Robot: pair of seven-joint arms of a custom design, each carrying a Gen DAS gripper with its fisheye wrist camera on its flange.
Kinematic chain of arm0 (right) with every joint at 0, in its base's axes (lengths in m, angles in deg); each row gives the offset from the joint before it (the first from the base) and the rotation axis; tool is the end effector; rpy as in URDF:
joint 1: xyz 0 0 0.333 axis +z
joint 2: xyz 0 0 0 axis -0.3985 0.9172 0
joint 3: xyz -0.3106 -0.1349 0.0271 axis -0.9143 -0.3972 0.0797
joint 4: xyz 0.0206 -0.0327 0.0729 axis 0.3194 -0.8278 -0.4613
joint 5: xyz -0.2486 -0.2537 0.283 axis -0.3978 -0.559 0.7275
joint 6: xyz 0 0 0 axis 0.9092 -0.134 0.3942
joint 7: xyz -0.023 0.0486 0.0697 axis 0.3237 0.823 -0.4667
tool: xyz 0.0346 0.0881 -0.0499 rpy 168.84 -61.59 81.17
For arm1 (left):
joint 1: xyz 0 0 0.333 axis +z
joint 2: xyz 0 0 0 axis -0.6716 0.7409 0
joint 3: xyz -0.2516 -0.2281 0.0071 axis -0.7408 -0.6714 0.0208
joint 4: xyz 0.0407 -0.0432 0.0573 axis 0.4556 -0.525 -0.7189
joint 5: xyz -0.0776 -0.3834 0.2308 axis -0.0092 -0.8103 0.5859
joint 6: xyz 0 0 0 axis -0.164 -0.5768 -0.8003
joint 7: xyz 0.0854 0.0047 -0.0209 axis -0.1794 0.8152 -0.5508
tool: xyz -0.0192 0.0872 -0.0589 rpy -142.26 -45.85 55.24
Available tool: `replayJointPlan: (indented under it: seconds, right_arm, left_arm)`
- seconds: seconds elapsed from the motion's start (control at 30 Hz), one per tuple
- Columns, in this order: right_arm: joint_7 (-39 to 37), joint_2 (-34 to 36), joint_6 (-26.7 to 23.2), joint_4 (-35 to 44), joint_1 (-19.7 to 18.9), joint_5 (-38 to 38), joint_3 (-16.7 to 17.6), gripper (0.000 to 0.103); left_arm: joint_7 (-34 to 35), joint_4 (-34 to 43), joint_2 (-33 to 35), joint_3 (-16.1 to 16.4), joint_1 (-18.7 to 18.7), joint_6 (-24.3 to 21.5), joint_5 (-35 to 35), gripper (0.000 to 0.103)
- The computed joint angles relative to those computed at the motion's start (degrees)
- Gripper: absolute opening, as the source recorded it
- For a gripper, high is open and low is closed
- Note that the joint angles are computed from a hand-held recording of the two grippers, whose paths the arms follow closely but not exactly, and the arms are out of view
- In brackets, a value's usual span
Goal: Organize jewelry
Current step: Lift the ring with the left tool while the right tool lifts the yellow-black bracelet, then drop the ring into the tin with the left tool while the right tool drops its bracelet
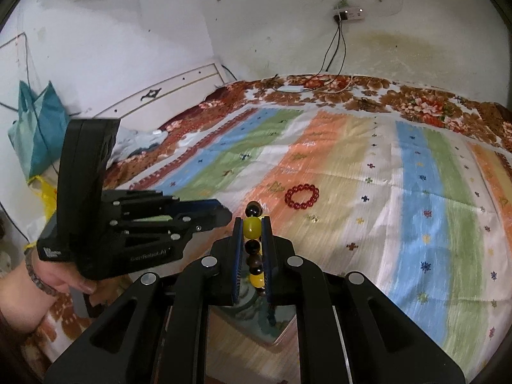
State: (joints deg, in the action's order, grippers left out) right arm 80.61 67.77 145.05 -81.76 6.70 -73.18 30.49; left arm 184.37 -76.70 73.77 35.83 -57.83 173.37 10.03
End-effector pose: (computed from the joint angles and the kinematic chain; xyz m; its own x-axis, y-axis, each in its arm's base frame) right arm 0.4665 0.3017 0.5804 0.4052 -0.8915 -0.2027 -0.6276 -0.1101 -0.7707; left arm 0.5137 -0.2291 0.5307 -0.4396 -0.8881 0.1339 -0.6646 0.2214 -0.7137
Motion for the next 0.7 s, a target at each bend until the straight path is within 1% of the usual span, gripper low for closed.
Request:
replayJointPlan:
  seconds: [0.07,0.27,0.37,0.4,0.47,0.5,0.53,0.57,0.6,0.7]
  right_arm:
    - [-0.10,-0.43,-0.30,-0.49,0.23,0.09,0.15,0.012]
    - [-0.21,-1.36,-0.86,-1.39,0.94,0.77,0.14,0.012]
    - [-3.22,-1.12,-2.53,-1.06,3.36,3.59,-1.76,0.012]
    - [-2.72,-1.02,-2.81,-1.08,2.64,3.23,-1.10,0.012]
    - [-1.43,-1.01,-3.11,-1.28,1.47,2.50,-0.07,0.013]
    - [-1.13,-1.03,-3.35,-1.31,1.28,2.62,-0.03,0.016]
    - [-0.56,-1.08,-3.25,-1.35,0.87,2.48,0.18,0.020]
    - [0.15,-1.21,-2.93,-1.50,0.42,2.27,0.39,0.030]
    - [0.37,-1.33,-2.61,-1.65,0.45,2.63,0.14,0.032]
    - [0.89,-0.95,-3.30,-1.37,0.20,2.90,-0.17,0.032]
  left_arm:
    - [0.49,-0.39,-0.52,0.40,-0.51,-0.68,-1.02,0.019]
    - [0.67,-1.68,-1.79,0.35,-0.81,-0.93,-1.27,0.019]
    - [0.38,-1.69,-1.88,0.34,-0.79,-2.14,-1.12,0.019]
    - [0.29,-1.50,-1.84,0.37,-0.78,-2.75,-1.13,0.019]
    - [-0.34,-1.15,-1.67,0.29,-0.44,-4.02,-0.93,0.029]
    - [-0.62,-1.08,-1.63,0.29,-0.28,-4.25,-0.90,0.033]
    - [-0.88,-1.00,-1.60,0.28,-0.13,-4.37,-0.90,0.034]
    - [-1.26,-0.93,-1.60,0.28,0.05,-4.50,-0.90,0.034]
    - [-1.81,-0.83,-1.54,0.33,0.28,-4.64,-1.00,0.036]
    - [-3.79,-0.47,-1.18,0.07,1.13,-4.90,-0.39,0.037]
